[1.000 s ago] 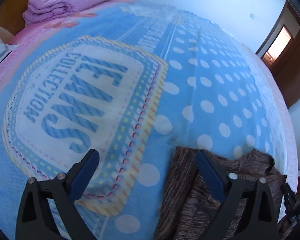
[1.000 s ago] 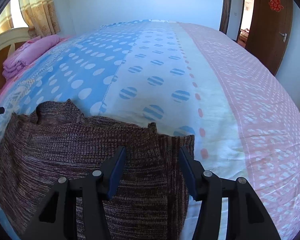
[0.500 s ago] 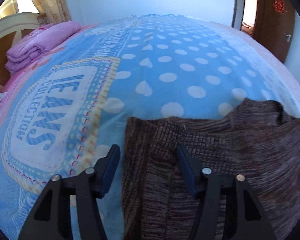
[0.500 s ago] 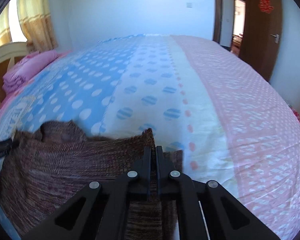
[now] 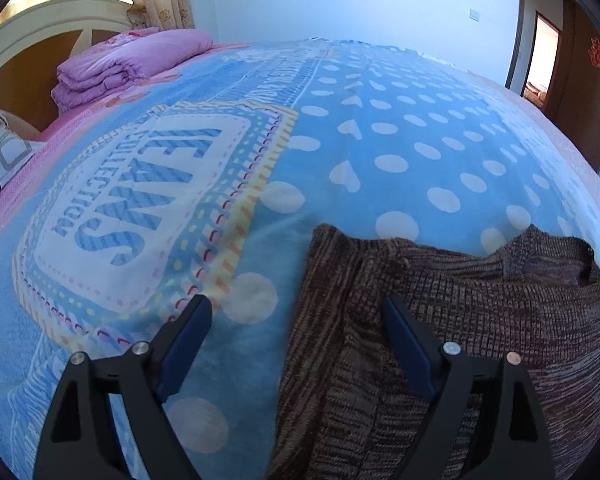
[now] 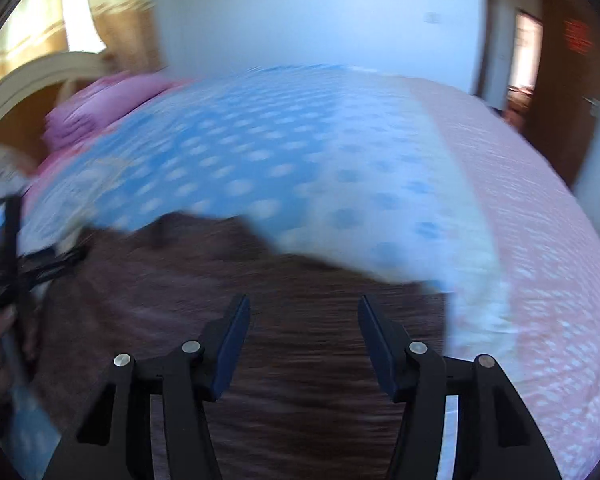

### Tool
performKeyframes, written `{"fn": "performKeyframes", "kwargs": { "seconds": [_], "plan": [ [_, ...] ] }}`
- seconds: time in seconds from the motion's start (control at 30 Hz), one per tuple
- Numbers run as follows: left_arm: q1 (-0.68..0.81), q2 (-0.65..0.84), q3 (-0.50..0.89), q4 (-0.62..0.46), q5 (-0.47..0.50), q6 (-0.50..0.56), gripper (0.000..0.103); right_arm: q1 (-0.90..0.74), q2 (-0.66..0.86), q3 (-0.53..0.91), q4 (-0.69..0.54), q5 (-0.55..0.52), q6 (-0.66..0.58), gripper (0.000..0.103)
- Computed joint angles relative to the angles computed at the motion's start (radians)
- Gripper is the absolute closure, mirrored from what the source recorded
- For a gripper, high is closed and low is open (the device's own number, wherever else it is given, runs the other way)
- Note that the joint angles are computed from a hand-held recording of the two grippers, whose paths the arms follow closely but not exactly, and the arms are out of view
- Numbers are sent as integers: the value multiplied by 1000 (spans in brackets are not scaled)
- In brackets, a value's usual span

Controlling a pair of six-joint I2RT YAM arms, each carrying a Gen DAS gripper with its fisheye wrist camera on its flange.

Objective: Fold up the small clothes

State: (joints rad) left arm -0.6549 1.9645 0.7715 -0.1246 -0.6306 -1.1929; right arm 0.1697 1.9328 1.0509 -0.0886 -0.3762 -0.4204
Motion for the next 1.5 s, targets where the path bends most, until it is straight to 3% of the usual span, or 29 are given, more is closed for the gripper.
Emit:
{"fn": "performKeyframes", "kwargs": {
  "seconds": [0.07, 0.17, 0.23, 0.43, 0.6, 0.67, 0.77, 0.87, 0.93, 0.97, 1.07, 1.17, 1.33, 1.5],
  "plan": [
    [-4, -13, -26, 28, 1, -12, 12, 77, 22, -12, -17, 18, 7, 57],
    [-3, -28, -65, 85, 6, -15, 9, 175, 102, -13, 45, 149, 32, 58],
    [-1, -31, -76, 105, 8, -17, 8, 193, 133, -5, 119, 174, 75, 58],
    [-13, -64, -143, 179, -20, -51, 6, 185, 282, 251, 26, 210, 214, 58],
    [15, -101, -251, 339, 12, -72, 6, 171, 125, 63, 106, 146, 214, 56],
    [10, -102, -255, 345, 7, -74, 6, 152, 51, -17, 94, 101, 179, 55],
    [-1, -111, -249, 305, -6, -101, 5, 86, -66, -185, 136, 81, 100, 51],
    [-68, -162, -294, 257, -60, -211, 5, -47, -156, -320, 170, 36, 25, 51],
    [-125, -194, -345, 271, -86, -285, 0, -128, -146, -344, 172, 13, -9, 47],
    [-156, -193, -343, 223, -92, -350, 0, -175, -117, -344, 163, 18, -39, 47],
    [-179, -182, -329, 178, -65, -370, 0, -261, -111, -406, 231, -53, -131, 47],
    [-222, -174, -285, 57, -74, -424, 0, -271, -146, -454, 246, -36, -147, 47],
    [-294, -190, -298, -6, -63, -497, 0, -285, -185, -517, 275, -22, -159, 45],
    [-304, -180, -270, -77, -31, -468, 0, -289, -255, -592, 325, 16, -161, 44]
  ]
}}
